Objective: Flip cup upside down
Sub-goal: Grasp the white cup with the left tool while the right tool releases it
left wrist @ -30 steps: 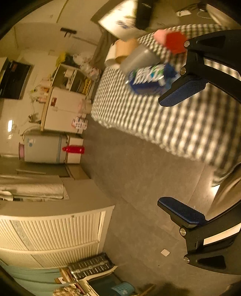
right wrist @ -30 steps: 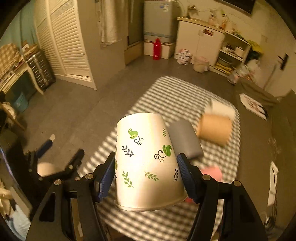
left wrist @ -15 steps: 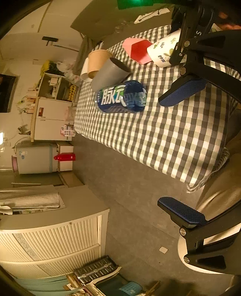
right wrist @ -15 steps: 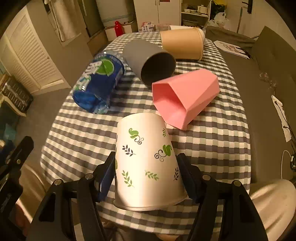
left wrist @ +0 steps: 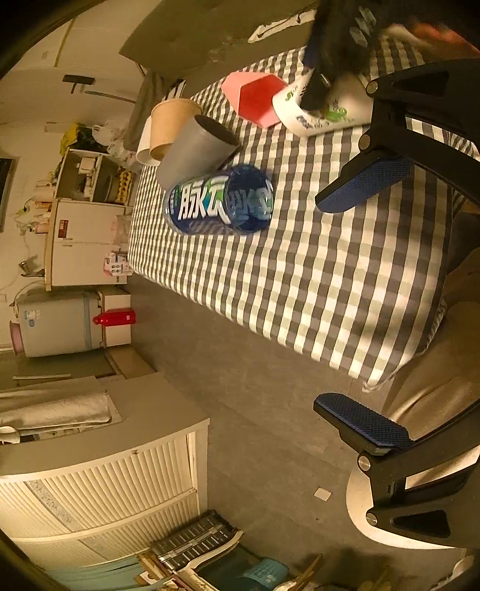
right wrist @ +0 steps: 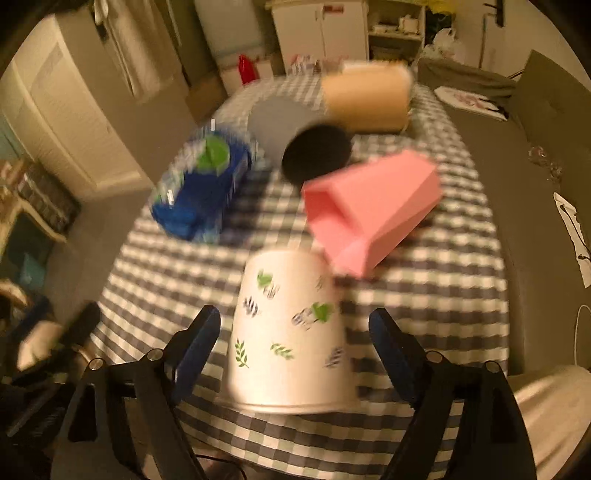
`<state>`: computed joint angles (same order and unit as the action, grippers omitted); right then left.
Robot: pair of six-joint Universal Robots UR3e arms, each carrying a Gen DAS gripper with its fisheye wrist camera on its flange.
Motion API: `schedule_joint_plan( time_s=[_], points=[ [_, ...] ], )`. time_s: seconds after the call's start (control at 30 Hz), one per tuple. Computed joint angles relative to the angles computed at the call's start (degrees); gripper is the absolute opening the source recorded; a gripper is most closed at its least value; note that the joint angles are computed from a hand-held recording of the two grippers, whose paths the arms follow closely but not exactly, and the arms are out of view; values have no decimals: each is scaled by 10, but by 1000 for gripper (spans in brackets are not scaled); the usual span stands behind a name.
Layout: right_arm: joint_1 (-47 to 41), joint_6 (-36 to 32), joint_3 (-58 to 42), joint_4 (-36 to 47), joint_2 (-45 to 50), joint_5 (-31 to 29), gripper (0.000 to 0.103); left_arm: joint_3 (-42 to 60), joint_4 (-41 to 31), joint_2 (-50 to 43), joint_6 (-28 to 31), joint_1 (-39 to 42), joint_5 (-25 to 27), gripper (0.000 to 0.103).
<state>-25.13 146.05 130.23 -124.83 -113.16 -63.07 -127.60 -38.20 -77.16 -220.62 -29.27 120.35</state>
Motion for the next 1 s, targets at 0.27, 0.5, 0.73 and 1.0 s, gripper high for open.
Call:
schedule_joint_plan(
  time_s=[0.27, 0.5, 0.73, 1.0],
  points=[
    [-102, -78, -96, 72, 14, -18, 90, 156, -92, -94, 4, -27, -32, 101],
    [-183, -121, -90, 67, 32, -6, 90, 307, -134, -211, 14, -25, -110, 101],
    [-209, -134, -94, 51, 67, 18, 90, 387, -187, -279, 52, 27, -247, 99],
    [-215, -127, -104, 45, 103, 28, 90, 453, -232, -332, 102, 42, -299, 78]
  ],
)
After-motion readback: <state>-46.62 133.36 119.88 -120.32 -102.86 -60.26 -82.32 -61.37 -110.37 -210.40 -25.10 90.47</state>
